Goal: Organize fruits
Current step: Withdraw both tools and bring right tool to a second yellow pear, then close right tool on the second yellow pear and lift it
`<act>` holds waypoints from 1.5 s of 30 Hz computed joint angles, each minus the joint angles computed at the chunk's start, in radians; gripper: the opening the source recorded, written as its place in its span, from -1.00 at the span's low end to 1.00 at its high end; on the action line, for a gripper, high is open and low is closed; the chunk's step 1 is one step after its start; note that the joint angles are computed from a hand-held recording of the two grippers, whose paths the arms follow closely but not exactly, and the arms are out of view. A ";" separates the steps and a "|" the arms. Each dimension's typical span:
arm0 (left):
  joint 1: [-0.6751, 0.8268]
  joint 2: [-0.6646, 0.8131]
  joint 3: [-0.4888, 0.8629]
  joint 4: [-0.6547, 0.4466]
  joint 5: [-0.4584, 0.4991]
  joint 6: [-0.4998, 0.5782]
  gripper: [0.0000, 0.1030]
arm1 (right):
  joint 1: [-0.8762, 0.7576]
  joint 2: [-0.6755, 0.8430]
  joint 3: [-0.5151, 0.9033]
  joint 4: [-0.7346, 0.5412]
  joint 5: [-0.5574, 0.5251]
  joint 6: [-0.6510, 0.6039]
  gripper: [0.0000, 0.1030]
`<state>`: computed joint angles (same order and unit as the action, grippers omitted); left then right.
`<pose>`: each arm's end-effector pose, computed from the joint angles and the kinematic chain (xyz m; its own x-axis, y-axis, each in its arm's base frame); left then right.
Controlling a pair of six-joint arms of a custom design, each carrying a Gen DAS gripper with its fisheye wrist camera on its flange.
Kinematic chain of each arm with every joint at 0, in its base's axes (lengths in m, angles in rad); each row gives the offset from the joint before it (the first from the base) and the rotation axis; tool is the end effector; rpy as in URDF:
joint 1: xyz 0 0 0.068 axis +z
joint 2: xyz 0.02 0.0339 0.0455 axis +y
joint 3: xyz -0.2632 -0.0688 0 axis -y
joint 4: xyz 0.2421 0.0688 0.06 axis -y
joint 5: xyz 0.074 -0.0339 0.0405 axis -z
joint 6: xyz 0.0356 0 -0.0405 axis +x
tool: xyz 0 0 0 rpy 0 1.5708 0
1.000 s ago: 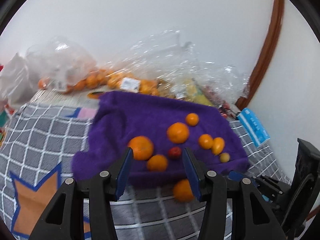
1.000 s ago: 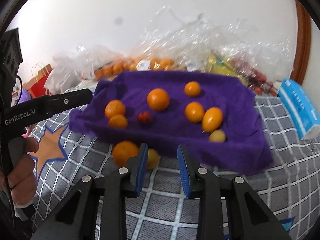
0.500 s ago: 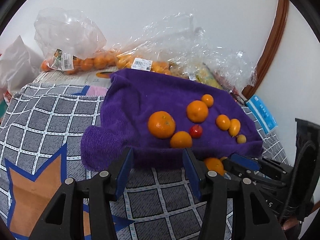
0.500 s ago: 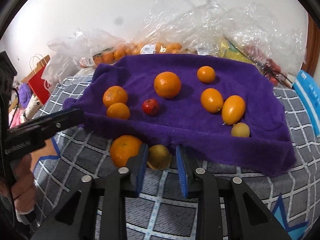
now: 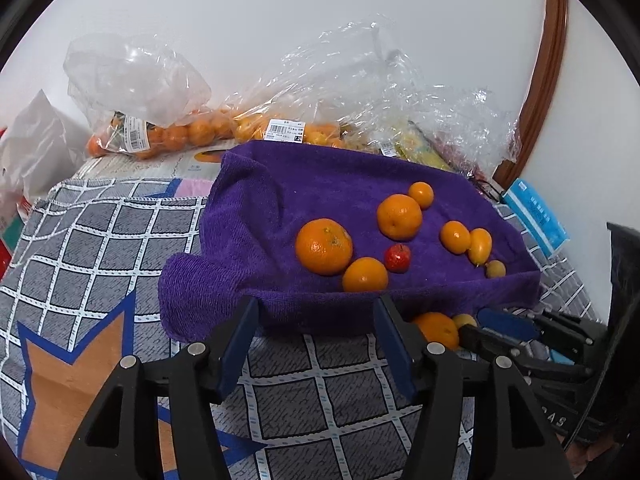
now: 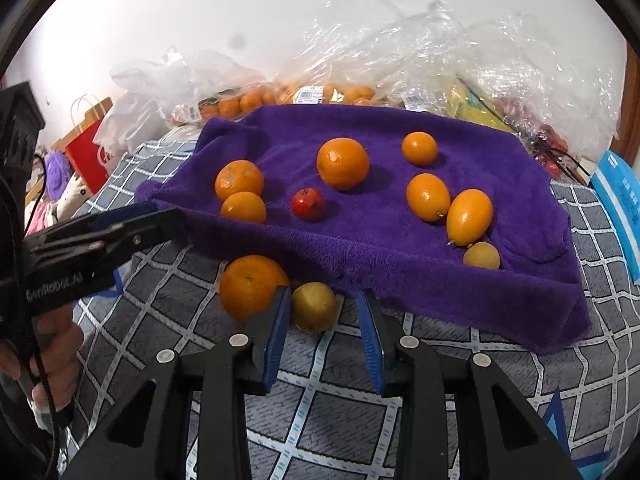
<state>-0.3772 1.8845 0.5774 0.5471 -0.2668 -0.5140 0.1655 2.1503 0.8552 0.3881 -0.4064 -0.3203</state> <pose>0.2831 -0.1021 0.0711 -0.6451 -0.2546 -0.7205 -0.1602 0.9670 -0.1982 0.3464 0.0721 0.0331 -0.6141 -0.3958 -0.6828 -0.6162 0.7810 0.1015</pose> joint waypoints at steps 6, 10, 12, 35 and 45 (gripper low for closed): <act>0.037 -0.011 -0.028 0.044 0.077 -0.026 0.12 | 0.006 0.018 0.031 -0.018 -0.007 0.023 -0.37; 0.042 -0.011 -0.035 0.059 0.090 -0.037 0.13 | 0.021 0.029 0.045 -0.028 0.003 0.032 -0.37; 0.041 -0.011 -0.034 0.060 0.088 -0.039 0.12 | 0.039 0.047 0.073 -0.067 0.041 0.028 -0.36; -0.018 -0.049 -0.059 0.050 0.024 -0.030 -0.08 | -0.083 -0.081 -0.084 0.129 0.034 0.078 -0.49; -0.081 -0.093 -0.082 -0.043 0.019 -0.083 -0.09 | -0.171 -0.074 -0.116 0.158 -0.016 0.050 -0.49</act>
